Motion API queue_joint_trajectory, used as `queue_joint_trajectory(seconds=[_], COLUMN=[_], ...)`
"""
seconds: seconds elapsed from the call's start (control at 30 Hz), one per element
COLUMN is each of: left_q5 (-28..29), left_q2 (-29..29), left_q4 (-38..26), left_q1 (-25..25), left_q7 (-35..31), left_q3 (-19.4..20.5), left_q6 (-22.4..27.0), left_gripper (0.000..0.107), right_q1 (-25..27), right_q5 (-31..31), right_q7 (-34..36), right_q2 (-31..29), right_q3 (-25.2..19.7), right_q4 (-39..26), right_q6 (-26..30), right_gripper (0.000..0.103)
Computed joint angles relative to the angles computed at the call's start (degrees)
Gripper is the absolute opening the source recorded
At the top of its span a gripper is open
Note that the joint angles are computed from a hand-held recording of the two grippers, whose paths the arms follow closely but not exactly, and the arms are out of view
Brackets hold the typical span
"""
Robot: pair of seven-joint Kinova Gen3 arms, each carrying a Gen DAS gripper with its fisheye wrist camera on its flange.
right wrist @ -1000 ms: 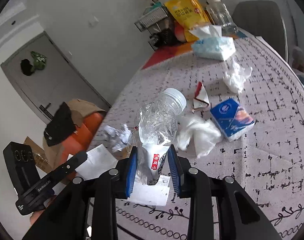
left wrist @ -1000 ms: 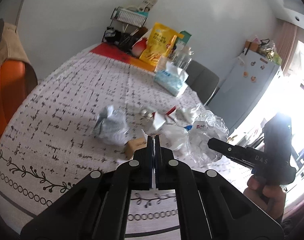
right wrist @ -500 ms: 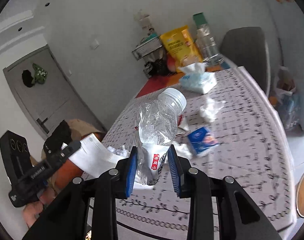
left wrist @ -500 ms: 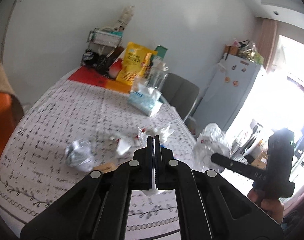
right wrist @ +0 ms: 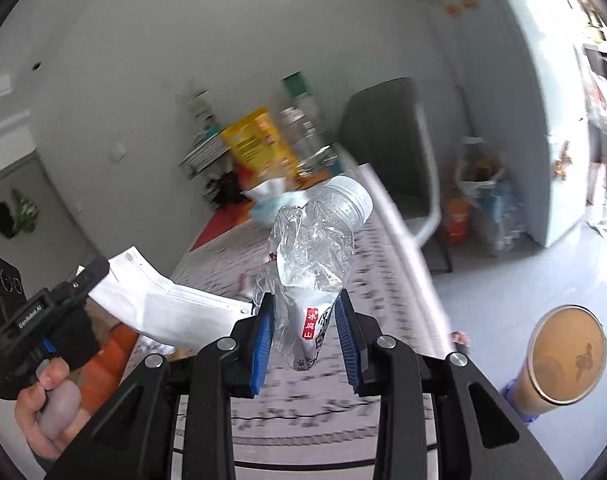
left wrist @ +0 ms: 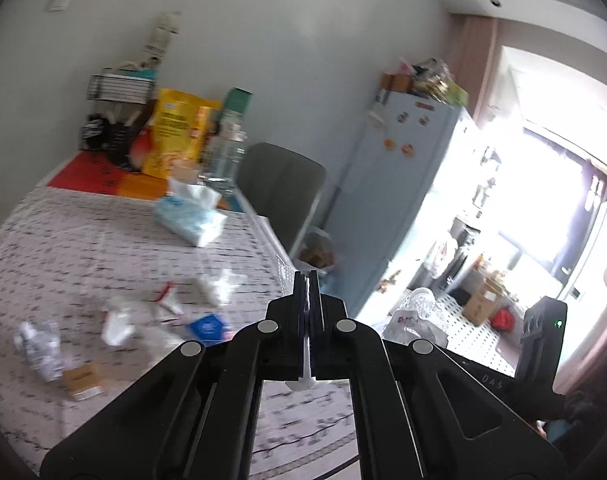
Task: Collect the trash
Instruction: 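Lift the bottle with the right tool and carry it over the trash bin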
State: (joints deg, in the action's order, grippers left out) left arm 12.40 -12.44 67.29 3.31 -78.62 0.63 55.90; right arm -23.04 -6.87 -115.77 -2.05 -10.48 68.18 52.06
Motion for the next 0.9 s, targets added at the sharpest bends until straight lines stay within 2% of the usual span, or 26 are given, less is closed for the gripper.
queue_joint_trajectory(seconds=[0.23, 0.37, 0.47, 0.7, 0.77, 0.9], left_q5=[-5.3, -9.9, -14.2, -17.0, -17.2, -17.1], left_q2=[8.4, 14.4, 20.2, 34.6, 37.6, 45.7], left_q4=[-5.8, -10.1, -15.4, -29.5, -32.0, -39.7], left_q1=[4.0, 9.1, 14.2, 26.0, 28.2, 32.0], left_q7=[4.9, 8.1, 10.6, 12.2, 12.5, 14.0], left_q3=[7.9, 10.4, 11.5, 8.3, 7.0, 4.9], left_q6=[-0.3, 0.2, 2.7, 9.6, 10.3, 13.3], left_gripper=[0.002, 0.002, 0.002, 0.002, 0.002, 0.002], right_q1=[6.0, 9.6, 12.3, 18.1, 19.8, 23.2], right_q5=[-5.9, -8.6, -11.4, -17.0, -18.6, -19.9], right_q7=[2.7, 4.2, 6.7, 12.0, 13.8, 15.0], right_q2=[-5.3, -7.1, -8.5, -9.4, -8.7, -6.1], right_q3=[5.8, 8.8, 12.3, 18.6, 20.2, 20.5], right_q4=[9.0, 13.3, 16.9, 24.7, 26.5, 28.9], right_q6=[-1.9, -2.8, -3.1, -3.5, -3.7, -4.3], right_gripper=[0.03, 0.03, 0.03, 0.03, 0.03, 0.03])
